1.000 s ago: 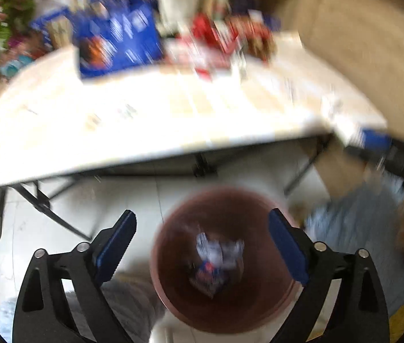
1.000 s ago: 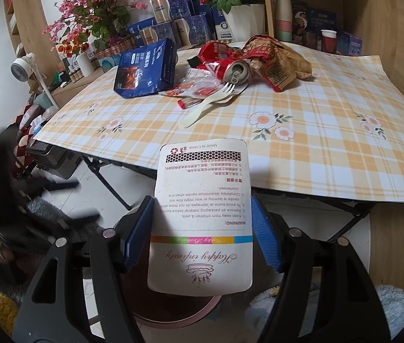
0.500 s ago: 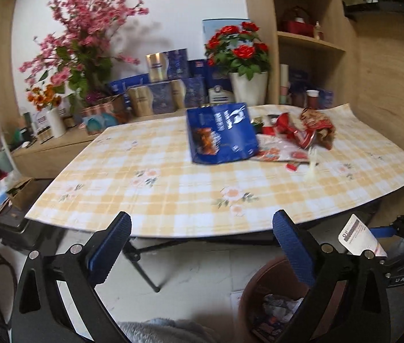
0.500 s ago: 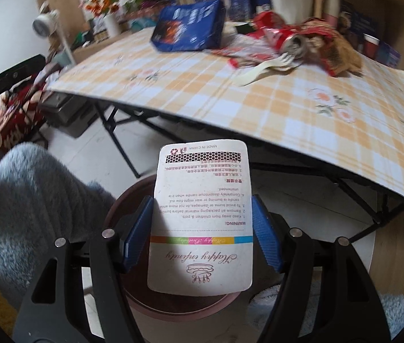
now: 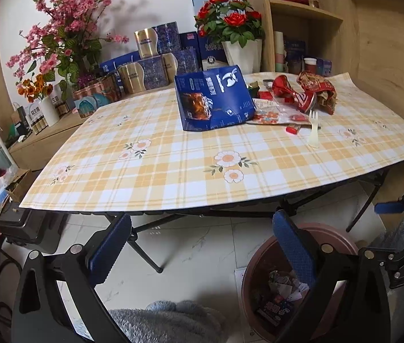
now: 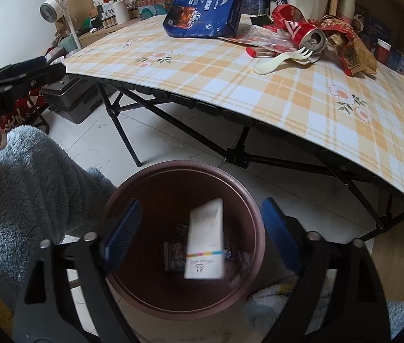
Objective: Collect trash
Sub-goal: 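Reach the left gripper toward the blue luckin coffee box on the table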
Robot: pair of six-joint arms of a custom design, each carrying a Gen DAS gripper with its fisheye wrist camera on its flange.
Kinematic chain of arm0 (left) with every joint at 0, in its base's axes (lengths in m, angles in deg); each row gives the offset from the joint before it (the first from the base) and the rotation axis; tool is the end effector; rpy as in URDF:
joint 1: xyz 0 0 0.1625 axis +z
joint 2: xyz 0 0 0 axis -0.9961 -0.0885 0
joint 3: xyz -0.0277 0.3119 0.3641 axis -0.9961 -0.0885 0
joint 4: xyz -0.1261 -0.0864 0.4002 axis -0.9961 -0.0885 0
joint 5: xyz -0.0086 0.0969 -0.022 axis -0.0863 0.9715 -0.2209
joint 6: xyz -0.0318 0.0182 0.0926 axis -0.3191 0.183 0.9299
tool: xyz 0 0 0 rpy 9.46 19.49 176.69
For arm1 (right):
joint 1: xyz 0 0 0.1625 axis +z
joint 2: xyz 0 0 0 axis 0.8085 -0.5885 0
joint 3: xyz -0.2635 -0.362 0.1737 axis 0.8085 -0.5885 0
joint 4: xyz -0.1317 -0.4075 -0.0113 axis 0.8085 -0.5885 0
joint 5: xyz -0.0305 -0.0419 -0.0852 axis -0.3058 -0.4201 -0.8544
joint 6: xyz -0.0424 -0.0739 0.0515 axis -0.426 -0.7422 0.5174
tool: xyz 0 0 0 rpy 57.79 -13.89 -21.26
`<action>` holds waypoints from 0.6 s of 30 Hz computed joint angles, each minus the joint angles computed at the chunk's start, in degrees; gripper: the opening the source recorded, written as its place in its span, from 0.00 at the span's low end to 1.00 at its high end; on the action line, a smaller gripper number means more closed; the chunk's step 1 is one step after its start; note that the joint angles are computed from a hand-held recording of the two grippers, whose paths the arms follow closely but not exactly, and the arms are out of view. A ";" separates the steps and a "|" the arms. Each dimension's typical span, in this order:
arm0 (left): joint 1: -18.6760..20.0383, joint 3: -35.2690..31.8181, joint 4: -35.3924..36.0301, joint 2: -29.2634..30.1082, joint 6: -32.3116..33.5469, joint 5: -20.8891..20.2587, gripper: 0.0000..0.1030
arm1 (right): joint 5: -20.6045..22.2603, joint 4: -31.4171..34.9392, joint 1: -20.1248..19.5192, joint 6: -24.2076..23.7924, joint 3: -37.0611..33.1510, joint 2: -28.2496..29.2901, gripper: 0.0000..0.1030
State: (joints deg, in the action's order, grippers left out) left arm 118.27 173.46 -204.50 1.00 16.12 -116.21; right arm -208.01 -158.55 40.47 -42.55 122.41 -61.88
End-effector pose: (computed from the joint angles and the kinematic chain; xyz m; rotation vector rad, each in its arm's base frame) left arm -0.3453 -0.4728 0.0938 1.0931 2.1753 -0.7899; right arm 0.1075 -0.3709 0.2783 0.3169 -2.3655 0.7218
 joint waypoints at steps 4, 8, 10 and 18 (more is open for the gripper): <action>0.40 -0.31 1.43 -0.22 -1.34 -0.12 0.94 | -0.71 -0.85 0.11 0.58 0.18 -0.43 0.94; 0.83 -0.34 2.10 -0.81 -3.07 -0.50 0.94 | -0.97 -1.68 -0.36 1.55 0.22 -1.05 0.94; 1.13 -0.46 2.50 -1.08 -3.86 -0.75 0.94 | -0.19 -2.06 -0.81 2.00 0.30 -1.56 0.94; 2.06 -1.03 5.60 -1.94 -6.53 -2.11 0.94 | -3.22 -6.13 -0.66 4.14 -0.02 -0.83 0.94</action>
State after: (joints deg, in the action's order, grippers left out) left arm 120.33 172.43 -198.90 -0.94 9.59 -118.32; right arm -211.22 -164.68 39.81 -38.41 122.38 -62.71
